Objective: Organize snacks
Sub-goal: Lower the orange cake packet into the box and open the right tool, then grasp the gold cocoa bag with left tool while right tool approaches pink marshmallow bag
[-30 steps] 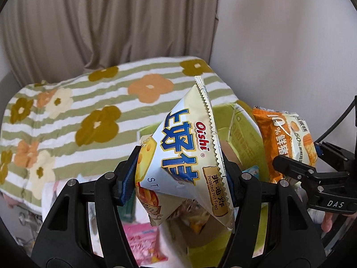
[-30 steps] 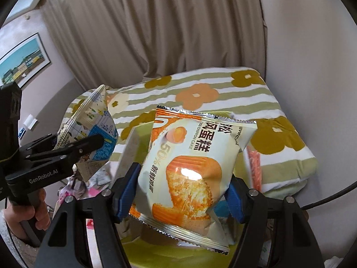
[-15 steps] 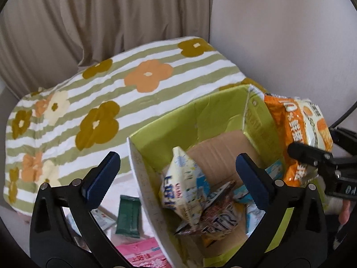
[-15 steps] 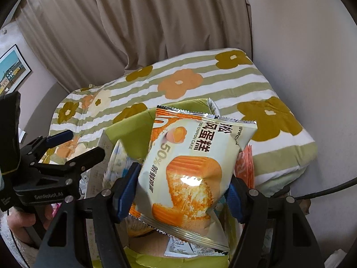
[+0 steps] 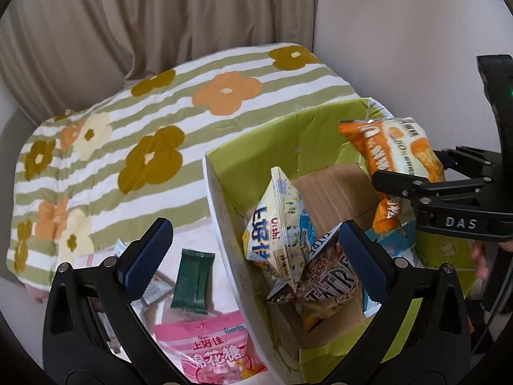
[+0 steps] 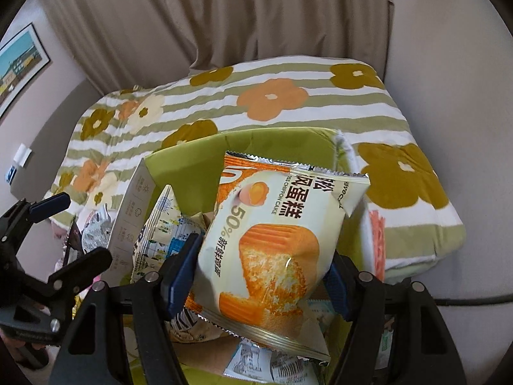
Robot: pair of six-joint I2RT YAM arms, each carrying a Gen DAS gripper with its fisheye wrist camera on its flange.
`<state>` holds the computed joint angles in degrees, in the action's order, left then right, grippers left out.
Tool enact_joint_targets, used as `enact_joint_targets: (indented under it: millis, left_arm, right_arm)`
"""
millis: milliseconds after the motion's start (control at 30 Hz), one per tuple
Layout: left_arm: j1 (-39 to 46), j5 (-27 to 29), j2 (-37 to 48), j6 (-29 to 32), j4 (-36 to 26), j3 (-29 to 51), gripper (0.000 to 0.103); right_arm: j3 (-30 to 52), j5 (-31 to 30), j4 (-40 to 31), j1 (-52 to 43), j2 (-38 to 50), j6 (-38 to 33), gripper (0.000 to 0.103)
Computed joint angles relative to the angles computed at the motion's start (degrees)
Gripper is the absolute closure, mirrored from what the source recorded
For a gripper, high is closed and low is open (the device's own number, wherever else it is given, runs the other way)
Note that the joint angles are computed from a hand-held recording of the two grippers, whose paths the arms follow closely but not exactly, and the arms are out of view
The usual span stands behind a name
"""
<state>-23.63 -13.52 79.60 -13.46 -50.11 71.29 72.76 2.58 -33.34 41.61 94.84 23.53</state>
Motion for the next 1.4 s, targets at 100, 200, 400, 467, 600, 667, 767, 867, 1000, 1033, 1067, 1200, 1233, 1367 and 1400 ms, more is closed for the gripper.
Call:
enact_joint_targets:
  millis: [100,200,400,467,600,667,767,867,1000,1033,1067,1200,1233,1367,1400]
  left_arm:
    - [0.1,0.2,-0.4,-0.4,0.0,-0.4,0.001]
    - [-0.2,0.0,-0.5,-0.8,-0.2,-0.8,0.001]
    - [-1.2,0.1,-1.6,-2.3,-0.5,-1.9,0.001]
    - [-2.0,-0.5,-2.3,-3.0,-0.9,-1.9,0.001]
    - [-4.2,-2.8,-4.0,-4.6,-2.8,-0.7,0.001]
    - [-5.6,-4.0,-5.6,-5.7,-4.2,0.0,0.001]
    - [-7.5,-5.6,-7.6,-7.8,-6.4,1.0,0.001]
    - [-10.0,-9.4,-10.5,-11.1,-10.4,2.1,0.001]
    - [-13.5,-13.6,-14.6,-15.9,-17.0,3.4,0.001]
    - [-14.0,-14.2,-15.3,-16.7,-18.2,3.6,0.001]
    - [-15.0,-15.0,-16.6,-18.2,-20.5,4.0,0.001]
    - [-17.5,-16.5,-21.5,-21.6,-27.2,4.1,0.001]
    - [-18.1,-17.3,-22.9,-22.2,-28.8,3.7,0.001]
    - [-18.5,-17.9,-30.4,-23.2,-34.5,1.7,0.001]
    - [-17.9,-17.4,-32.5,-22.5,-35.9,1.4,0.001]
  right_arm:
    - [0.3,0.4,0.3,-0.1,0.6,-0.7,0.01]
    - [0.0,1.2,0.2,0.3,0.1,-0.4,0.001]
    - [-3.2,1.3,0.6,0.9,-3.3,-0.8,0.001]
    - [-4.3,1.8,0.7,1.3,-5.3,-0.7,0.001]
    - [-4.7,3.4,-0.5,2.3,-8.9,-1.1,0.001]
    - [-4.6,3.7,-1.4,2.9,-10.8,-1.4,0.001]
    - [-3.7,4.8,-3.2,4.4,-13.3,-1.4,0.001]
    - [-1.9,5.7,-6.1,6.3,-15.0,-1.0,0.001]
    - [-2.1,6.8,-6.6,9.7,-18.2,0.3,0.001]
    - [-1.8,7.5,-7.2,10.9,-18.7,1.0,0.001]
    - [-1.6,8.0,-7.4,11.9,-19.0,1.6,0.001]
    - [-0.7,13.0,-8.3,18.0,-19.6,4.7,0.001]
    - [-0.4,15.1,-8.5,20.4,-19.6,5.5,0.001]
    - [2.6,23.0,-12.1,29.0,-16.8,9.7,0.001]
    - [3.7,24.5,-13.0,30.9,-15.8,11.2,0.001]
